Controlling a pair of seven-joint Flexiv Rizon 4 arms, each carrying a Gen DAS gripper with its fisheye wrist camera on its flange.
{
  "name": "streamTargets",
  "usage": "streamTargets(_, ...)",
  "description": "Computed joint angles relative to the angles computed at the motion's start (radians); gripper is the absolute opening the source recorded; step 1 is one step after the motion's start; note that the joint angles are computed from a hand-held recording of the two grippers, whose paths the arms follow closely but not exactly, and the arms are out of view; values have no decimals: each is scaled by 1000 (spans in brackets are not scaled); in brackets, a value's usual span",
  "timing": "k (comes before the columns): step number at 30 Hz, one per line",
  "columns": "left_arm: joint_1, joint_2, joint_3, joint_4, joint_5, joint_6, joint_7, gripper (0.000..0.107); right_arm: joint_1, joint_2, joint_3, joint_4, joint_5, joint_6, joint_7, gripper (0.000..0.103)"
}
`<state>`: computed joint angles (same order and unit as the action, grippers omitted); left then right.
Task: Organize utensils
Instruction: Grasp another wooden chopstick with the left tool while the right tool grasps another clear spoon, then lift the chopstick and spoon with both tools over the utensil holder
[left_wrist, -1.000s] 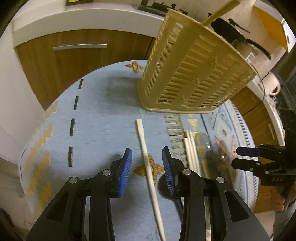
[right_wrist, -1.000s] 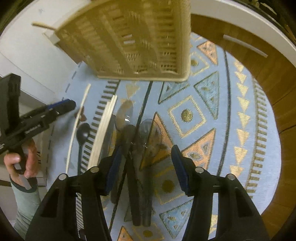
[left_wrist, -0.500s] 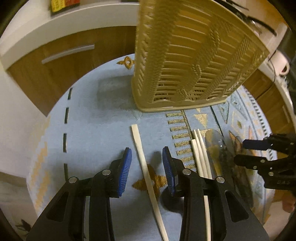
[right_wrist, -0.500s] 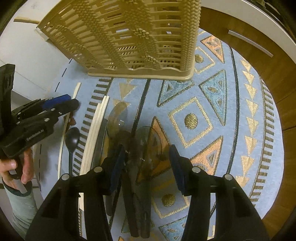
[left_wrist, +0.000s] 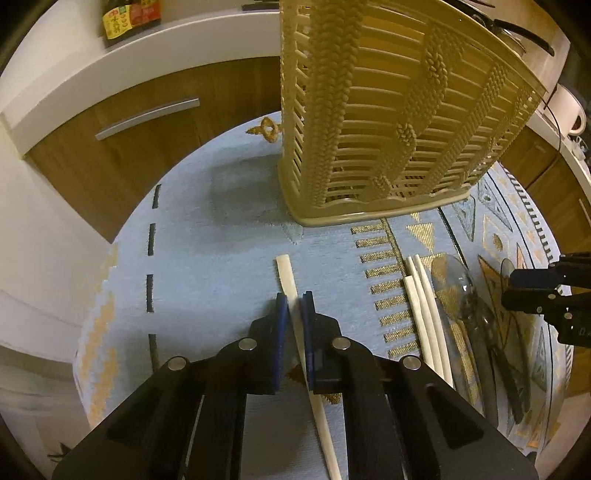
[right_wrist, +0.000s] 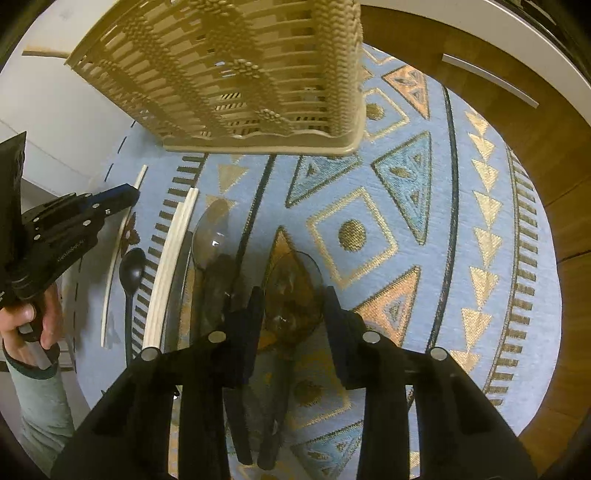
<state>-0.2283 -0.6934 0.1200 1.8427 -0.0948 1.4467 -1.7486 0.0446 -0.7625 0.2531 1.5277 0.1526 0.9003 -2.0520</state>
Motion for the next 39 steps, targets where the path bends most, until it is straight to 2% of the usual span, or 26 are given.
streamTargets(2, 17, 7, -14, 14, -1, -2, 15, 8, 10, 3, -12, 3, -10, -3, 15, 30)
streamTargets(4, 0, 7, 3, -7, 11, -50, 24, 11, 23, 14, -29, 24, -34, 15, 19, 30)
streamTargets(9, -85, -9, 93, -102, 102, -196, -25, 12, 82, 35, -76, 109, -141, 125, 40, 30)
streamTargets(13, -102, -12, 109, -113, 164, -186, -103, 4, 56, 34, -44, 128, -152, 168, 25, 29)
streamTargets(15, -87, 1, 94, -70, 161, -117, -155, 4, 1, 34, 13, 120, -116, 167, -35, 29)
streamTargets(19, -36, 41, 44, 66, 131, 158, -182, 4, -84, 84, 102, 184, -36, 271, -175, 29)
streamTargets(21, 22, 67, -23, 134, 118, 327, -185, 4, -148, 111, 172, 193, 28, 293, -264, 29)
streamTargets(22, 40, 78, -40, 155, 117, 380, -181, 4, -182, 125, 209, 195, 68, 305, -314, 29)
streamTargets(25, 40, 114, -47, 202, 116, 559, -176, 4, -270, 159, 316, 193, 199, 334, -456, 29)
streamTargets(26, 13, 129, -29, 214, 91, 625, -157, 4, -280, 163, 332, 183, 230, 336, -481, 29)
streamTargets(30, -97, 124, 24, 180, -53, 750, -68, 4, -350, 188, 422, 136, 379, 337, -606, 29)
streamTargets(31, -85, 132, 13, 178, -56, 769, -58, 4, -361, 190, 444, 120, 419, 349, -639, 29)
streamTargets(33, -118, 121, 20, 140, -124, 813, -7, 4, -398, 192, 493, 83, 505, 355, -707, 29)
streamTargets(39, -155, 48, 5, 18, -283, 916, 114, 4, -430, 173, 543, -32, 698, 406, -862, 29)
